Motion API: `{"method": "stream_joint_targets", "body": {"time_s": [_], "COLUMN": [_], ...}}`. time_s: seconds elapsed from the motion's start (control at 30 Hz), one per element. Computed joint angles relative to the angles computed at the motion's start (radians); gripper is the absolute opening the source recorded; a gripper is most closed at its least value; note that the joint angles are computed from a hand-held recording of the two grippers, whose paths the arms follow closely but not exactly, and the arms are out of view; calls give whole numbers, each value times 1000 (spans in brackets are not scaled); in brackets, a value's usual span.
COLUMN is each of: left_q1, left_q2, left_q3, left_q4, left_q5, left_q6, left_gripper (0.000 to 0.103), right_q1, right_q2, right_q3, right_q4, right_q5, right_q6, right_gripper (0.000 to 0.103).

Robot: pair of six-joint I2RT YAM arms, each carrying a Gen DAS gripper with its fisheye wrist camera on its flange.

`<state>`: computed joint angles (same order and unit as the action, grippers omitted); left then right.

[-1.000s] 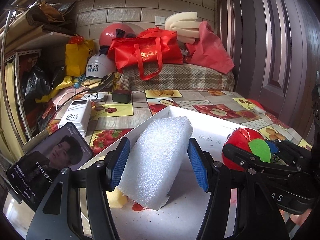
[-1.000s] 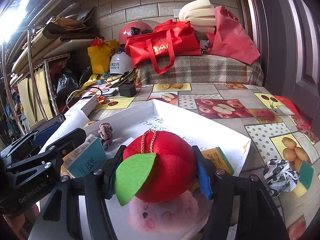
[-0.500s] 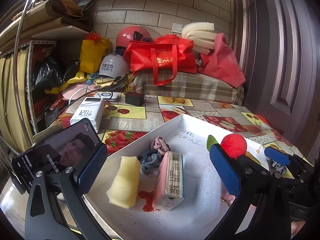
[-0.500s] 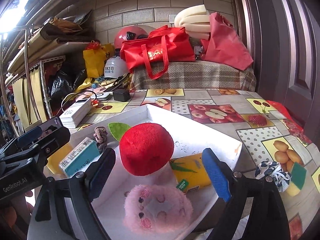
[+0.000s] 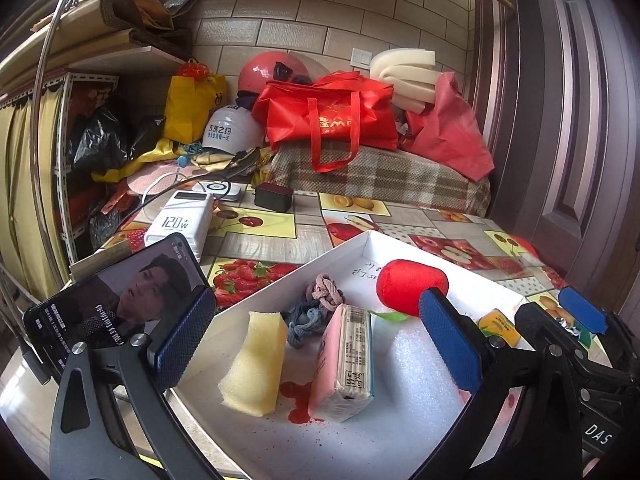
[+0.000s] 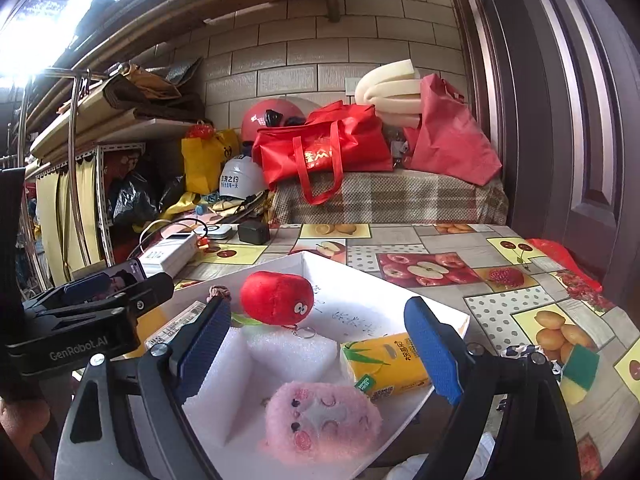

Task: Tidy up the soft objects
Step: 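Withdraw both open tools from the tray toward the pile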

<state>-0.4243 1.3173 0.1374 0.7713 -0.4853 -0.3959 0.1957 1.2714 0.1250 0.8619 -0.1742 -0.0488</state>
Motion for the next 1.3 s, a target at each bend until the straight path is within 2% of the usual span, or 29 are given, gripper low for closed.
{"method": "stream_joint_targets", "body": {"time_s": [0.2, 0.33, 0.53, 0.63, 0.73, 0.8, 0.87, 0.9, 0.97, 1.03, 1.1, 1.17, 1.23, 1.27, 1.3], "left_q1": [-50, -107, -251, -306, -396, -466, -534, -567, -610, -621, -617, -626, -671, -701, -714], "left_q2": [9, 7, 4, -17, -10, 9, 37, 51, 69, 80, 90, 104, 119, 129, 125], "left_q3": [-4, -7, -12, -31, -27, -6, 35, 58, 94, 132, 169, 200, 227, 246, 245], "left_q4": [30, 31, 18, 38, 46, 34, -9, -33, -75, -131, -185, -233, -283, -330, -350], "left_q5": [-62, -130, -263, -247, -273, -287, -289, -288, -252, -147, -30, 25, -15, -94, -134], "left_q6": [36, 51, 70, 86, 111, 131, 150, 153, 148, 128, 105, 82, 41, 0, -35], "left_gripper": [103, 103, 103, 103, 103, 103, 103, 103, 103, 103, 103, 103, 101, 101, 101], "right_q1": [-10, -54, -230, -410, -638, -784, -903, -944, -1005, -1031, -1019, -958, -869, -834, -800], "right_q2": [-130, -254, -452, -495, -404, -262, -120, -53, 61, 109, 115, 128, 154, 164, 164], "right_q3": [-55, -86, -106, -99, -57, 0, 83, 143, 278, 349, 369, 388, 403, 409, 408], "right_q4": [-76, -193, -428, -519, -539, -503, -518, -583, -820, -985, -1058, -1132, -1169, -1174, -1164], "right_q5": [-45, -124, -329, -489, -628, -690, -731, -752, -805, -813, -810, -785, -749, -752, -760], "right_q6": [-23, -59, -138, -212, -291, -322, -365, -418, -611, -779, -853, -921, -956, -958, -945], "right_gripper": [89, 89, 89, 89, 89, 89, 89, 89, 89, 89, 89, 89, 88, 88, 88]}}
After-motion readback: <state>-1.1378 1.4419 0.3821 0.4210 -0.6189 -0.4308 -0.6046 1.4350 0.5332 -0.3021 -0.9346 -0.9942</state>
